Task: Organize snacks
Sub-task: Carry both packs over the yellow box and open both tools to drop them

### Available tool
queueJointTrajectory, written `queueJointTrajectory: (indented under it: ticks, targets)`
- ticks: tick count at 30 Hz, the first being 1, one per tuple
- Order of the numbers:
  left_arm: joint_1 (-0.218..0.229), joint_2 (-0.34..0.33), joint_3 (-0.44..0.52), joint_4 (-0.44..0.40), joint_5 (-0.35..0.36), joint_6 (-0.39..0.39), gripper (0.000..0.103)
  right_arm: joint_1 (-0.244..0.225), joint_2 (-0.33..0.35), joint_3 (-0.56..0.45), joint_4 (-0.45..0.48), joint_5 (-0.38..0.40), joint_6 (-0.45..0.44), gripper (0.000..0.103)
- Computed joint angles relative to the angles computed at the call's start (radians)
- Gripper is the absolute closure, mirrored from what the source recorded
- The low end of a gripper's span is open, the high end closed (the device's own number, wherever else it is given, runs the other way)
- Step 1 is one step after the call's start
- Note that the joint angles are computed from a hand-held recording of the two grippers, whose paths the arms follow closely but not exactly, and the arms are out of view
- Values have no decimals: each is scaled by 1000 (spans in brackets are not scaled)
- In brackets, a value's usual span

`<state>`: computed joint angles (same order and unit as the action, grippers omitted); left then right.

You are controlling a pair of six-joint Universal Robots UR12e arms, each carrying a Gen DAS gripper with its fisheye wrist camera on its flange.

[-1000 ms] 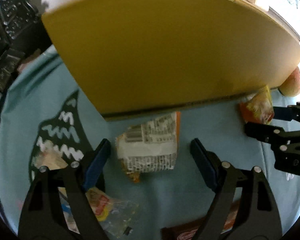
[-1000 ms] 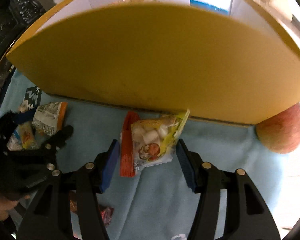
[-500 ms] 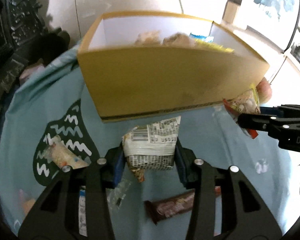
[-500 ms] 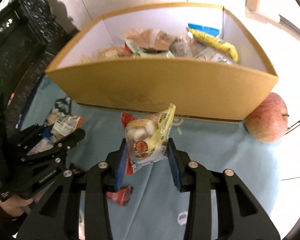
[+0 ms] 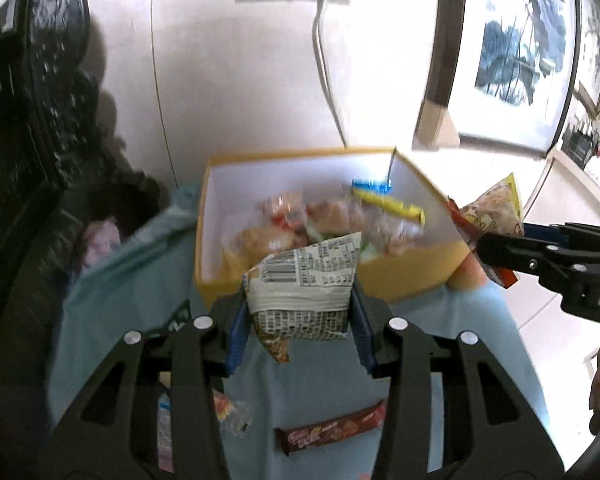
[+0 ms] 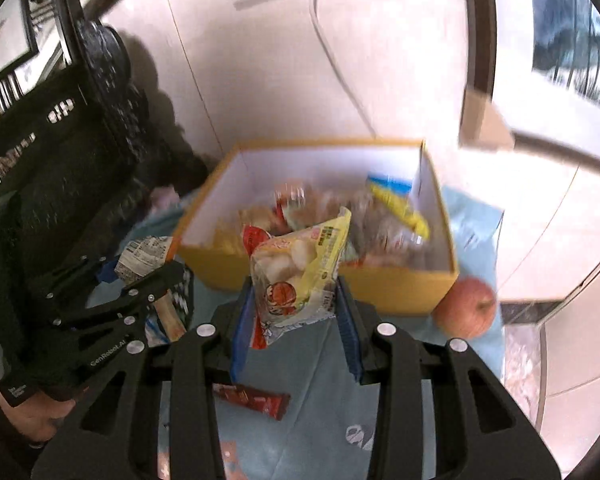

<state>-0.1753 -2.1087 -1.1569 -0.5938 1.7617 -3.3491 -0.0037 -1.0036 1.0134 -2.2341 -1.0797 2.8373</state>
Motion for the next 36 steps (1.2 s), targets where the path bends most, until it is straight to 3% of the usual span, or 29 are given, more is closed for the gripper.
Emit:
queueJointTrajectory:
  ticks: [8, 24, 36]
  targets:
    - [-8, -4, 54, 7, 41, 4, 58, -6, -4, -27, -66, -13, 22, 64]
    - [-1, -27, 84, -19, 24, 2, 58, -7, 14, -58, -58, -25, 35, 64]
    - [7, -89, 186, -49, 16, 24, 58, -1, 73, -155, -28, -43, 38, 64]
